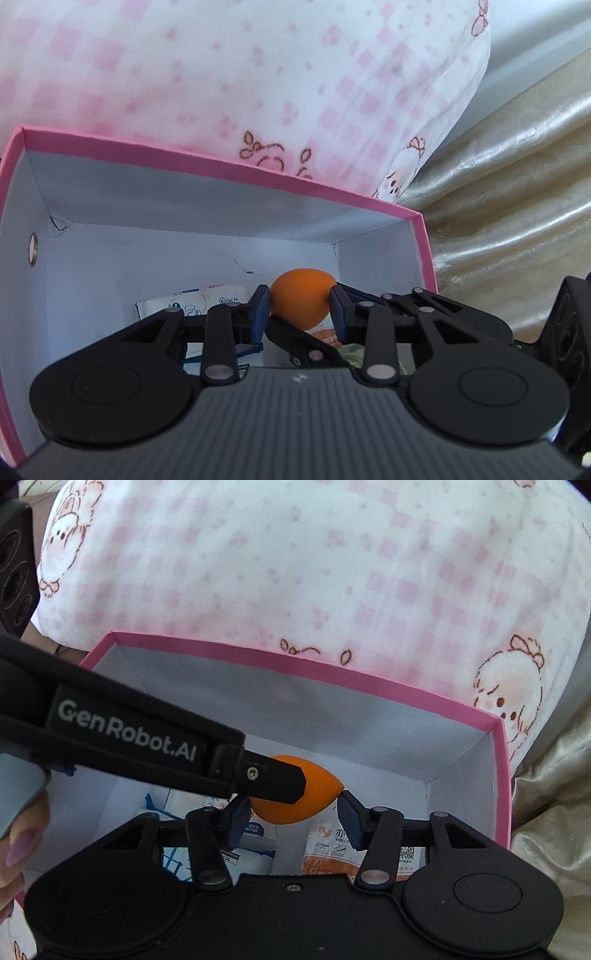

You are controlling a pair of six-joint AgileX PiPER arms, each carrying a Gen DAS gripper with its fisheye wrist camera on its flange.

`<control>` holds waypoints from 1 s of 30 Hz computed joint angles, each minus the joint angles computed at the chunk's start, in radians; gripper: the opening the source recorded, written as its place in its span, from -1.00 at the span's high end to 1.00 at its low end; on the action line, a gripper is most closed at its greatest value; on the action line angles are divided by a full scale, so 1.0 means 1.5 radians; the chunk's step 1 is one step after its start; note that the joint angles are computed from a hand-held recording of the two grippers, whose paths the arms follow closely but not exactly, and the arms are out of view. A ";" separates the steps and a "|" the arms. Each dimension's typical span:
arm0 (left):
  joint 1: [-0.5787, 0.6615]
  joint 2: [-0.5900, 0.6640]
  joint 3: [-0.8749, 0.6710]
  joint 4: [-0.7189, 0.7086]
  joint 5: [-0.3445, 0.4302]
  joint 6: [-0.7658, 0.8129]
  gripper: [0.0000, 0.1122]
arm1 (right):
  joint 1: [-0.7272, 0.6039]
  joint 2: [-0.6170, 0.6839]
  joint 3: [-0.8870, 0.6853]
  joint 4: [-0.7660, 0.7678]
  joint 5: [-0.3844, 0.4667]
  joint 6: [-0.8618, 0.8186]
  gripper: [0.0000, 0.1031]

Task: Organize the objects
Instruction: 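Lift the orange sponge and carry it into the pink box, then release the sponge onto the box contents and open both grippers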

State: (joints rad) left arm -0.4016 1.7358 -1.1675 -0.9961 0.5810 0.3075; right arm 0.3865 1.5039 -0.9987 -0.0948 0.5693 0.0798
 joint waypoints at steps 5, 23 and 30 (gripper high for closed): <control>-0.014 -0.070 0.021 0.050 0.001 -0.018 0.12 | 0.036 -0.058 0.025 -0.062 0.002 0.046 -0.27; 0.005 -0.354 0.055 0.385 0.230 -0.273 0.08 | 0.311 -0.285 0.035 -0.246 0.221 0.408 -0.26; 0.040 -0.477 0.010 0.406 0.362 -0.257 0.06 | 0.519 -0.286 -0.064 -0.309 0.367 0.515 -0.27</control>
